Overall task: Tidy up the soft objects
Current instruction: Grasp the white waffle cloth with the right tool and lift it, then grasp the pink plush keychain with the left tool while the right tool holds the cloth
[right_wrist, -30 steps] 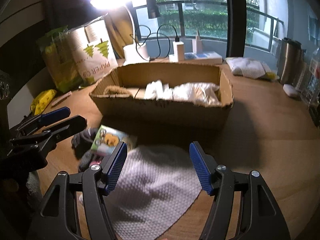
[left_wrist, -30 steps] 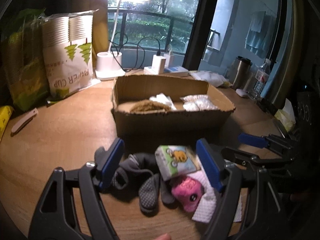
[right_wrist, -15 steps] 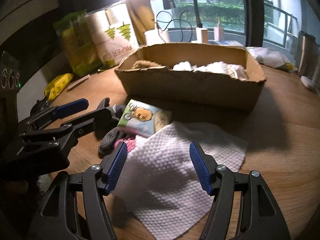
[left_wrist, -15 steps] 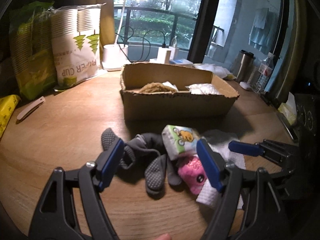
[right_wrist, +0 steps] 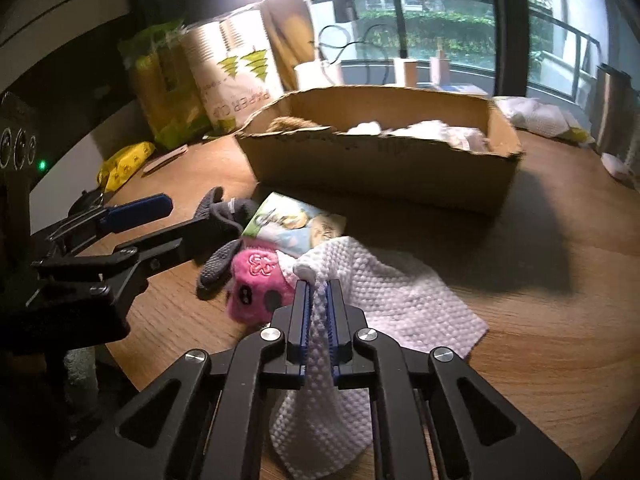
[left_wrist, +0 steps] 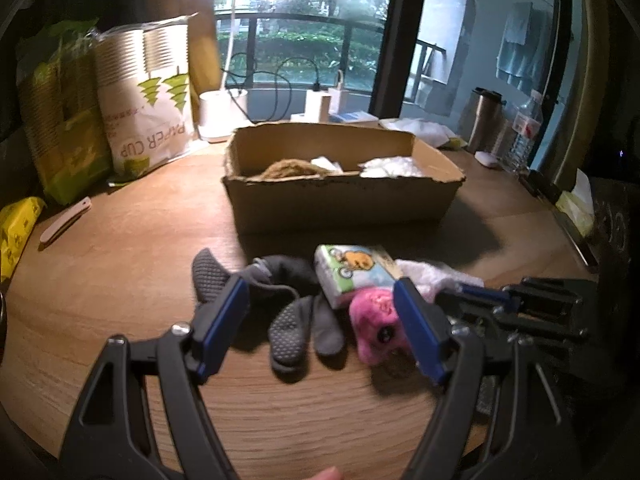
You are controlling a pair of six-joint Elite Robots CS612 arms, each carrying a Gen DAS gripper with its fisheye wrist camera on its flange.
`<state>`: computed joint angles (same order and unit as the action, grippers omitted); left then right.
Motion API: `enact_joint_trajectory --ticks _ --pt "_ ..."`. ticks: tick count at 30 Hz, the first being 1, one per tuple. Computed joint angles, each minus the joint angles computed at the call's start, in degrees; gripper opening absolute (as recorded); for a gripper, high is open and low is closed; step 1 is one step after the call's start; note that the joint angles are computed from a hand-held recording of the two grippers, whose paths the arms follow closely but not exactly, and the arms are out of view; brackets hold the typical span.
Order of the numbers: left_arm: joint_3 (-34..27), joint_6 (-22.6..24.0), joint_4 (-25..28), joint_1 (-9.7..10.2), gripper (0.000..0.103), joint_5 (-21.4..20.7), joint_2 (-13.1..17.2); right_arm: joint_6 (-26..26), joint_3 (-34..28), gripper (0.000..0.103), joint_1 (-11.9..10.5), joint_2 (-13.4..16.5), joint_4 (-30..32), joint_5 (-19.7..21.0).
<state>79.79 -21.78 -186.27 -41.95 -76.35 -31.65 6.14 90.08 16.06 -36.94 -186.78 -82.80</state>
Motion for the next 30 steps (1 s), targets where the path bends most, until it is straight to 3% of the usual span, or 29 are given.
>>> enact_joint_trajectory --ticks 4,11,23,26,28,30 --pt "-1.1 1.11 1.45 -0.55 0.076 -0.43 0.25 1.95 2.11 0.009 -1.21 -0.89 -3.69 0.8" --pt "-3.27 2.87 3.32 -1.18 0.076 -1.41 0.95 4.17 4.76 0.009 -2.9 -2.27 -7.67 -1.66" --pt "-7.29 4.35 8.78 -2.04 0.076 -5.92 2.89 6.77 5.48 0.01 -4.54 -1.98 -5.97 -6.41" --pt "-8.19 4.71 10.51 -2.27 0.076 -6.51 3.35 6.67 5.21 0.023 -4.49 -1.77 -4.21 -8.27" --pt "-8.66 4.74 11.48 -2.32 0.076 -6.73 3.58 6.66 5.11 0.04 -4.39 -1.62 -3.44 -9.95" --pt "-9.09 4.67 12.46 -2.3 0.076 -6.83 3.77 6.84 4.93 0.049 -4.45 -1.52 -2.18 -10.96"
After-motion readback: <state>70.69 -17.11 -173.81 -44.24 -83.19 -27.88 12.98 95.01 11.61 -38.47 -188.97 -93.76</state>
